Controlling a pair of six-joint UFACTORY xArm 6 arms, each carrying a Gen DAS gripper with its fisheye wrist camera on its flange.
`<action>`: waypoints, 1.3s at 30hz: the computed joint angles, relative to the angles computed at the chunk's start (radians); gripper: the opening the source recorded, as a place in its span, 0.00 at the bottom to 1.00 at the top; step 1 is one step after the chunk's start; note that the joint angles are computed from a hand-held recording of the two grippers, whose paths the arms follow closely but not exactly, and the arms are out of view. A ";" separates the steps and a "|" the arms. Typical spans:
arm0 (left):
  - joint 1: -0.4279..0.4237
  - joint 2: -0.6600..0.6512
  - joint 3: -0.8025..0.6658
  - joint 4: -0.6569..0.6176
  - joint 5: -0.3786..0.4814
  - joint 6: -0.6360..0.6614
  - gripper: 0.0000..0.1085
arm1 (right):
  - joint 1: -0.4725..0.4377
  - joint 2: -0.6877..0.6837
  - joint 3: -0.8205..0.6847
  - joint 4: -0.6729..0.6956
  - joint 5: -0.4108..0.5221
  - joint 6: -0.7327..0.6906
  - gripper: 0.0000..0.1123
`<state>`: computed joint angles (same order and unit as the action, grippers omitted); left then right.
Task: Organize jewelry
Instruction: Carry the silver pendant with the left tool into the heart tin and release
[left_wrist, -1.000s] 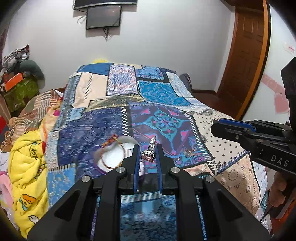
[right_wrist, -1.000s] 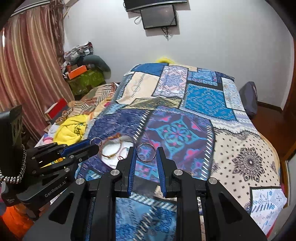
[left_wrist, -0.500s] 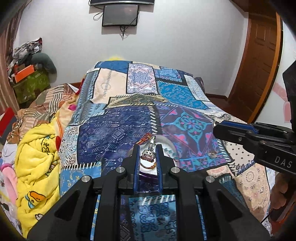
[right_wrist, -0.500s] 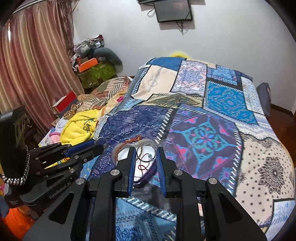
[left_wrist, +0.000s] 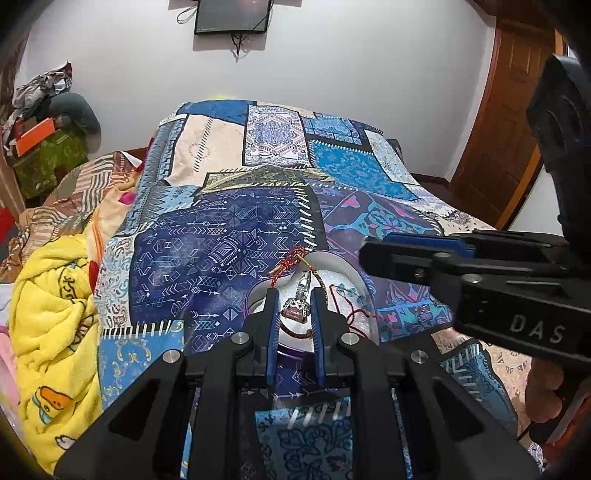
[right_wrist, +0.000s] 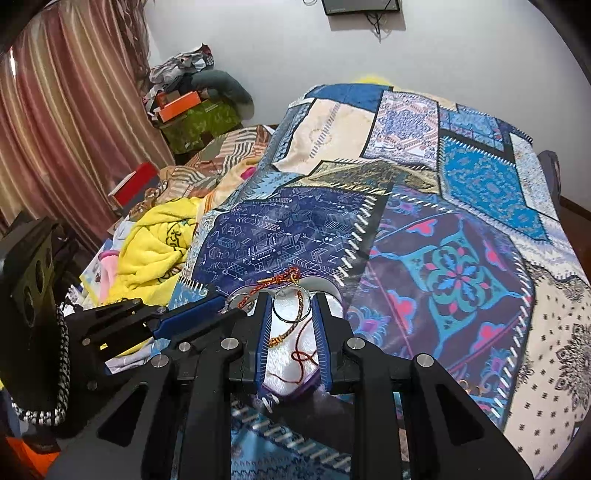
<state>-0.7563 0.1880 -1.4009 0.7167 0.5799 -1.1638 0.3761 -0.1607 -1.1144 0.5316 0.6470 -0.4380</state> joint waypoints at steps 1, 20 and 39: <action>0.005 0.003 0.002 -0.006 -0.006 0.006 0.14 | 0.004 0.007 -0.004 -0.004 -0.001 0.003 0.18; 0.045 0.002 0.026 -0.018 -0.064 0.014 0.14 | 0.000 0.068 -0.060 -0.017 0.043 0.011 0.25; -0.024 -0.056 -0.012 0.064 0.052 -0.042 0.14 | -0.048 -0.137 0.077 -0.108 -0.040 0.059 0.31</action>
<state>-0.7802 0.1324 -1.4130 0.7806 0.6315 -1.2057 0.3277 -0.2978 -1.0379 0.4235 0.6072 -0.3794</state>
